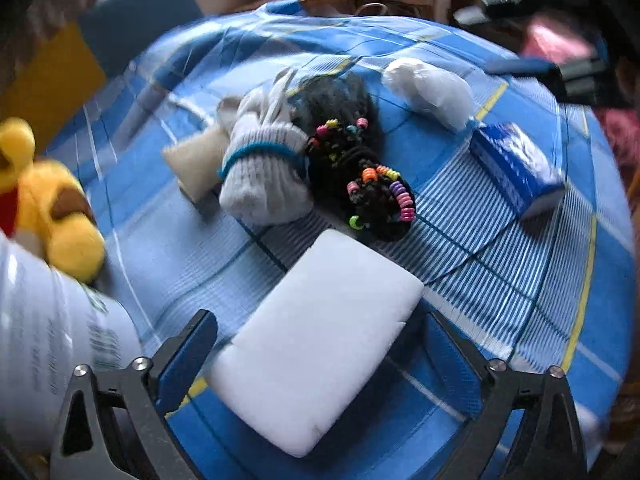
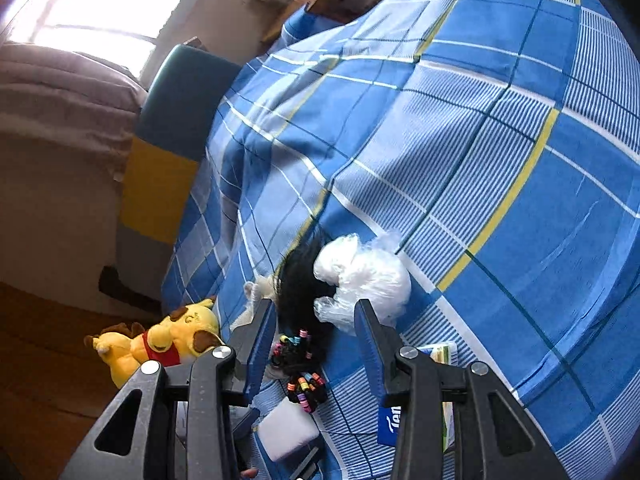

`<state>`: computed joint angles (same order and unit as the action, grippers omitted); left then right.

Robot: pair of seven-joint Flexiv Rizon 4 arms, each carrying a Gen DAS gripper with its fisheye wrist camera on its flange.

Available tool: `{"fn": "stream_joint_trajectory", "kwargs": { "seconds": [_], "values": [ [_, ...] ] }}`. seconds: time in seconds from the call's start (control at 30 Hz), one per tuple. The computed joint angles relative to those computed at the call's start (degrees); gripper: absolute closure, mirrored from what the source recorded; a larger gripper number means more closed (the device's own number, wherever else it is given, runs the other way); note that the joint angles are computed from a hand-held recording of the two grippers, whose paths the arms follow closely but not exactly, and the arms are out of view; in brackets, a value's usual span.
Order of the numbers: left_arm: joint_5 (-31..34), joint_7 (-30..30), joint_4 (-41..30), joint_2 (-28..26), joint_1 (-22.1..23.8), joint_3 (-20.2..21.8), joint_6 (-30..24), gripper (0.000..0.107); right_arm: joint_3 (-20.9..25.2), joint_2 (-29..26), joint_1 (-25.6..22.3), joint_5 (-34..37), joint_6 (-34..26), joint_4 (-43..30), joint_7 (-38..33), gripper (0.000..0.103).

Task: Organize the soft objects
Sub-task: 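Grasp the white sponge block with the left gripper, then grasp the blue Tempo tissue pack with the right gripper while the left gripper holds the sponge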

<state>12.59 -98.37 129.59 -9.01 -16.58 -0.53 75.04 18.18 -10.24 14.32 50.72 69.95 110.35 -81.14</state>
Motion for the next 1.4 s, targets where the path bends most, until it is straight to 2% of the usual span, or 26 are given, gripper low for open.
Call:
{"fn": "stream_joint_trajectory", "kwargs": {
  "seconds": [0.03,0.07,0.13,0.27,0.37,0.47,0.57,0.77,0.83,0.93,1.03,1.13,1.27,1.4],
  "values": [
    [-4.8,2.7,1.8,0.1,1.4,-1.6,1.5,0.016,-0.2,-0.2,0.4,-1.2,-0.2,0.2,0.9,0.063],
    [-6.2,3.0,2.4,0.3,1.5,-1.8,2.1,0.019,-0.4,-0.3,0.6,-2.2,-0.5,0.3,1.5,0.063],
    [-6.2,1.7,3.0,0.9,1.2,-1.1,2.7,0.03,-1.0,-0.6,1.6,-6.1,-0.6,1.0,4.5,0.062],
    [-7.0,-1.2,4.8,3.1,0.9,-0.6,1.9,0.036,-1.0,-1.4,1.7,-10.4,-1.6,1.5,7.1,0.062],
    [0.2,-11.3,4.6,5.9,-0.2,0.6,-2.1,0.037,-0.8,-1.6,1.7,-12.3,-1.8,1.9,8.2,0.062],
    [7.3,-21.9,5.1,9.4,-0.4,-1.0,-5.3,0.037,-0.9,-1.5,2.1,-14.8,-0.9,2.7,10.2,0.062],
    [15.5,-35.4,5.4,12.5,-0.2,-4.4,-9.1,0.036,-0.8,-1.6,1.9,-16.1,-0.6,3.2,11.6,0.062],
    [28.7,-53.0,5.1,15.1,-0.7,-10.5,-15.3,0.035,-0.4,-1.6,1.4,-16.9,-0.6,3.5,12.8,0.062],
    [29.9,-54.6,5.1,14.8,-0.8,-10.4,-15.1,0.031,-0.7,-1.4,1.8,-18.2,-0.2,4.1,14.0,0.062],
    [34.9,-59.5,6.2,14.8,0.0,-9.7,-10.6,0.028,-2.1,-1.0,3.5,-23.9,0.0,6.0,19.1,0.062],
    [41.5,-64.8,5.6,15.4,-0.4,-11.2,-11.9,0.028,-3.9,-1.0,4.9,-31.7,-1.9,7.5,24.9,0.058],
    [42.5,-65.7,5.5,15.1,-0.5,-10.5,-10.6,0.028,-5.3,-0.8,6.0,-39.7,-3.6,9.0,30.7,0.055],
    [43.9,-67.1,5.2,15.0,-0.8,-10.5,-10.8,0.028,-4.9,-0.4,6.0,-44.3,-4.8,9.8,32.3,0.041],
    [44.7,-67.9,5.3,15.1,-0.9,-10.2,-10.2,0.028,-6.1,0.9,8.1,-54.8,-5.8,12.2,37.5,0.039]
  ]
}}
